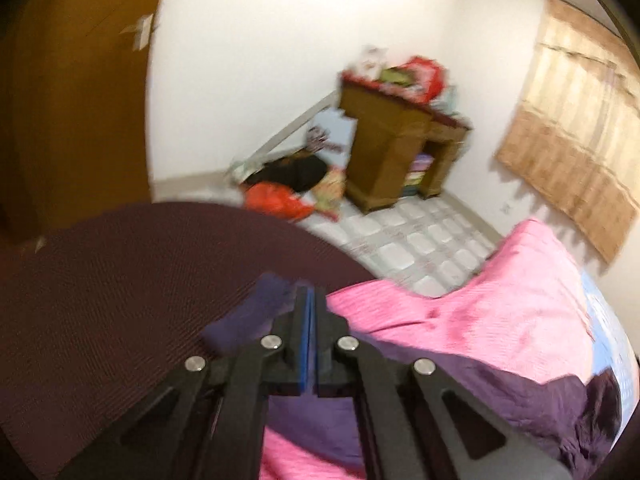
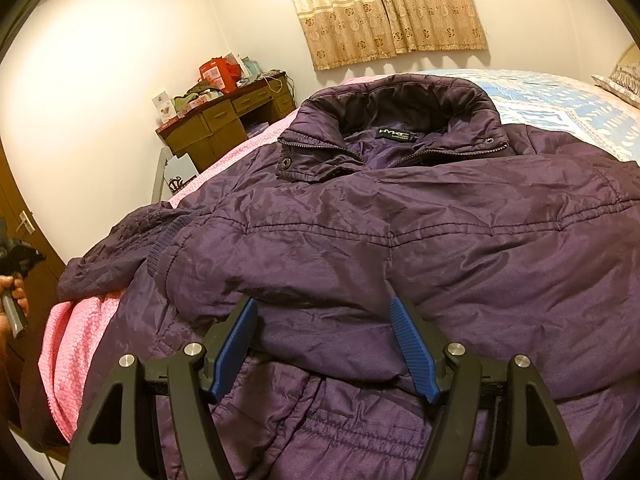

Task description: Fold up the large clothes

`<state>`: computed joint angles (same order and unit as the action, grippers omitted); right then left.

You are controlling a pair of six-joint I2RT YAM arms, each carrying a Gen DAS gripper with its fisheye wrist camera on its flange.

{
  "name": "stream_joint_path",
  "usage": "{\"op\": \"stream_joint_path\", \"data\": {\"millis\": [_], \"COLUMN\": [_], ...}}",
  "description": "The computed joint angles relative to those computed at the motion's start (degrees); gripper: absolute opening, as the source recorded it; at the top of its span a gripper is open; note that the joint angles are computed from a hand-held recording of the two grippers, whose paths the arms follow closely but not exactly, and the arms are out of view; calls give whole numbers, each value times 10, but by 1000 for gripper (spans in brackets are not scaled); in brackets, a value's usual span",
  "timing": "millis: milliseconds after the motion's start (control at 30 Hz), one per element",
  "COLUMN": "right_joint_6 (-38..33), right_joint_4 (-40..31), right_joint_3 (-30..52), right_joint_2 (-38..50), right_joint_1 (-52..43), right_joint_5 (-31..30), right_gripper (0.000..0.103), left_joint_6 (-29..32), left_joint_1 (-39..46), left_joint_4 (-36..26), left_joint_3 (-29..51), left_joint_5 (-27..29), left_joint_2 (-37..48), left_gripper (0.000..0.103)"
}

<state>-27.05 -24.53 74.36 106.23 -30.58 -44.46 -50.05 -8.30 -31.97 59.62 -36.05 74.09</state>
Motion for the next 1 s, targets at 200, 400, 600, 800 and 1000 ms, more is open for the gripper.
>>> {"op": "stream_joint_path", "data": {"millis": [200, 400, 600, 800, 1000], "right_joint_6": [-2, -4, -4, -4, -3], "right_joint_4": [-9, -15, -15, -15, -15], "right_joint_3": [6, 11, 11, 12, 12], "right_joint_2": [5, 9, 9, 9, 9], "right_joint_1": [-5, -9, -9, -9, -9], "right_joint_5": [-14, -22, -22, -23, -23], "right_gripper": [70, 70, 70, 70, 71], "left_joint_6": [-64, -173, -173, -137, -83], "left_joint_1": [-26, 9, 61, 53, 35], "left_joint_4": [-69, -88, -35, -51, -10], "left_joint_3": [36, -23, -28, 6, -30], "left_joint_5": [9, 35, 114, 62, 20], "left_joint_2": [-6, -9, 55, 113, 30], "left_gripper": [52, 97, 78, 15, 0]}}
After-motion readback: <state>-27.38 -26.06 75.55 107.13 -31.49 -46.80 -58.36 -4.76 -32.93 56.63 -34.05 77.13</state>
